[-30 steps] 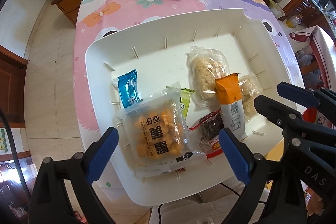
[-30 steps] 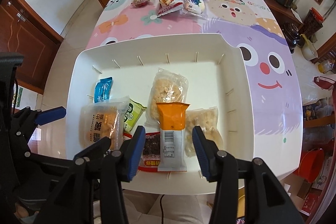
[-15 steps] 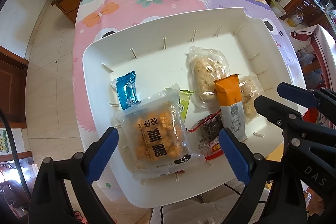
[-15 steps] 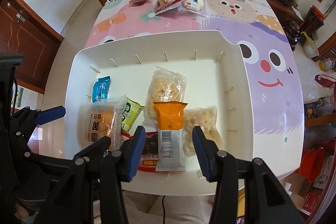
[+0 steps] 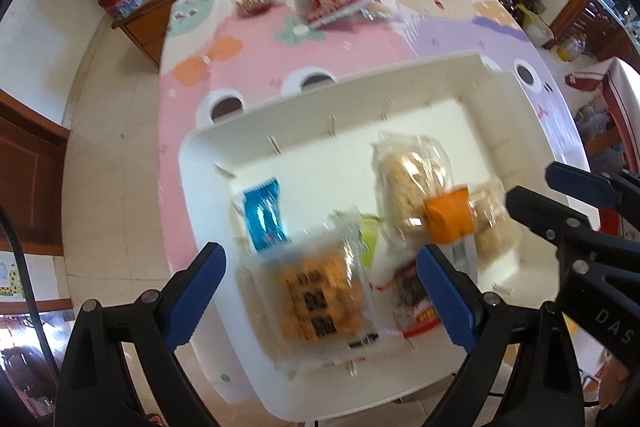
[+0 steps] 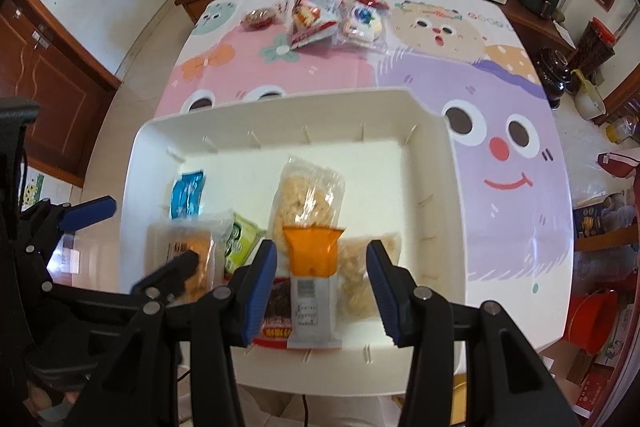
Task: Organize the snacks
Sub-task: 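Lift both tools out of the tray toward the remaining snacks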
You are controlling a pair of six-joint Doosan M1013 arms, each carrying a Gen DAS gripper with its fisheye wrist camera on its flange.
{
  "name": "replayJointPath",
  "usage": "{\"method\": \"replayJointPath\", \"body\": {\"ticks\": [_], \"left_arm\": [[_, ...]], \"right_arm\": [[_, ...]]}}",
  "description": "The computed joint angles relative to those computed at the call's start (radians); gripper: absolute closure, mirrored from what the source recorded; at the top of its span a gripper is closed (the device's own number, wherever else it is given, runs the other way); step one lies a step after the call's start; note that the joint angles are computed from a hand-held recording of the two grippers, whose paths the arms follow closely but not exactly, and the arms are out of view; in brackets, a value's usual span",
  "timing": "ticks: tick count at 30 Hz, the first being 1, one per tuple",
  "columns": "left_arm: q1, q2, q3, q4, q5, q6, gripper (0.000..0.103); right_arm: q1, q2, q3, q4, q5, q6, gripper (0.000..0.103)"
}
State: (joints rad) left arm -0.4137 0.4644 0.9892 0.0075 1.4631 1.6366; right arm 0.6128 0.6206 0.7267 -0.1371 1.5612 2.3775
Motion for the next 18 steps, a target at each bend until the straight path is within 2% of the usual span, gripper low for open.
{"method": "replayJointPath", "body": {"ticks": [7, 18], "left_arm": [[0.019, 0.049, -0.097, -0.013, -0.004, -0.060, 0.007], [0.015, 0.153, -0.276, 0.004, 0.004, -0.076, 0.007]], "right_arm": [[-0.019, 0.011, -0.025, -0.006, -0.003, -0.012, 0.056], [-0.066, 0.045, -0.117, -0.059, -0.034, -0.048, 0.056]]}}
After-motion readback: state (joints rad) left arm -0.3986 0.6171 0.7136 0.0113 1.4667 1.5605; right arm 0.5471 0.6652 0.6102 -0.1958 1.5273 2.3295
